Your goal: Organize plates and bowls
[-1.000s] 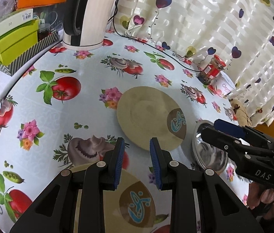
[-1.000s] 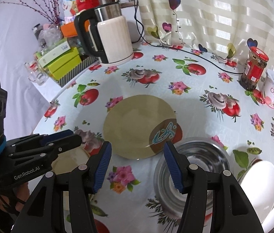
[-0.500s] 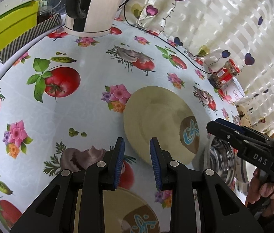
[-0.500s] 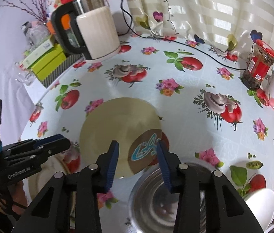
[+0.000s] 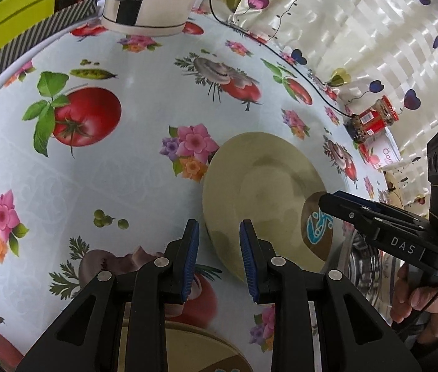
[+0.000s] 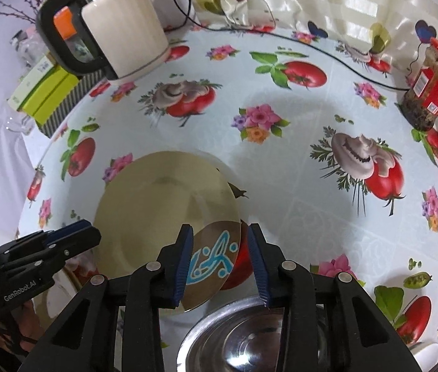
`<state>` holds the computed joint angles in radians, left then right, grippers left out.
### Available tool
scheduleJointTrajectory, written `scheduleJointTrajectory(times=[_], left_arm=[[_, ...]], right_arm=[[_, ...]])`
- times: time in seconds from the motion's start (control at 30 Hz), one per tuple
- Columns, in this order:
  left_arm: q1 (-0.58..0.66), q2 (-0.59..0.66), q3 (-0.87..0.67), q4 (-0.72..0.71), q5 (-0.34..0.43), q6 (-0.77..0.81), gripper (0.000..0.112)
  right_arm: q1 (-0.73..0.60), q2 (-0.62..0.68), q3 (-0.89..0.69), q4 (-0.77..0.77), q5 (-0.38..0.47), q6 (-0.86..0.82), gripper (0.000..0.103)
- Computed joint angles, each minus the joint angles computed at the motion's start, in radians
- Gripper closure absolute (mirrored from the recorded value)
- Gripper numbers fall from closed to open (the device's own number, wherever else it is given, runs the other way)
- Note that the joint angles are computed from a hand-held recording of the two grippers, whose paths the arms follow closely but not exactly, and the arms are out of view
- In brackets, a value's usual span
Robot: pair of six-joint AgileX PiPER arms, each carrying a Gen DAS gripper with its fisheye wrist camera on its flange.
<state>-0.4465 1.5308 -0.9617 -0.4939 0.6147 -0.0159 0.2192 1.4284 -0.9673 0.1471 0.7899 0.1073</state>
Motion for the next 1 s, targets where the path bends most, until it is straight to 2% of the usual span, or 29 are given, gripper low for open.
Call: scheduleJointTrajectory(times=[0.3,0.37,0.43,0.67,1.0], left_arm=[[-0.019,0.023,-0.013,-0.001,-0.002,-0.003,0.084],[-0.022,0.024,-0.015,0.004,-0.004,-0.009,0.084],[-0.022,0.024,-0.014,0.0,-0.004,-0.008,0.084],[-0.024,0.025,-0.012,-0.002,-0.014,-0.009,0.084],[-0.029,0.003,-0.006,0.07,-0.028,-0.072,0.084]], right_arm=[[0.001,0.075,-0.031,0.006,0.034,-0.01,0.068],[0.002,0.077,-0.032,0.011,0.034,-0.014,0.068],[0.001,0.078,-0.033,0.021,0.032,-0.022,0.074],[0.002,0.071,-0.023,0.025,0.014,-0.014,0.074],[0.006,0.064,-0.012,0.045,0.001,-0.021,0.074]])
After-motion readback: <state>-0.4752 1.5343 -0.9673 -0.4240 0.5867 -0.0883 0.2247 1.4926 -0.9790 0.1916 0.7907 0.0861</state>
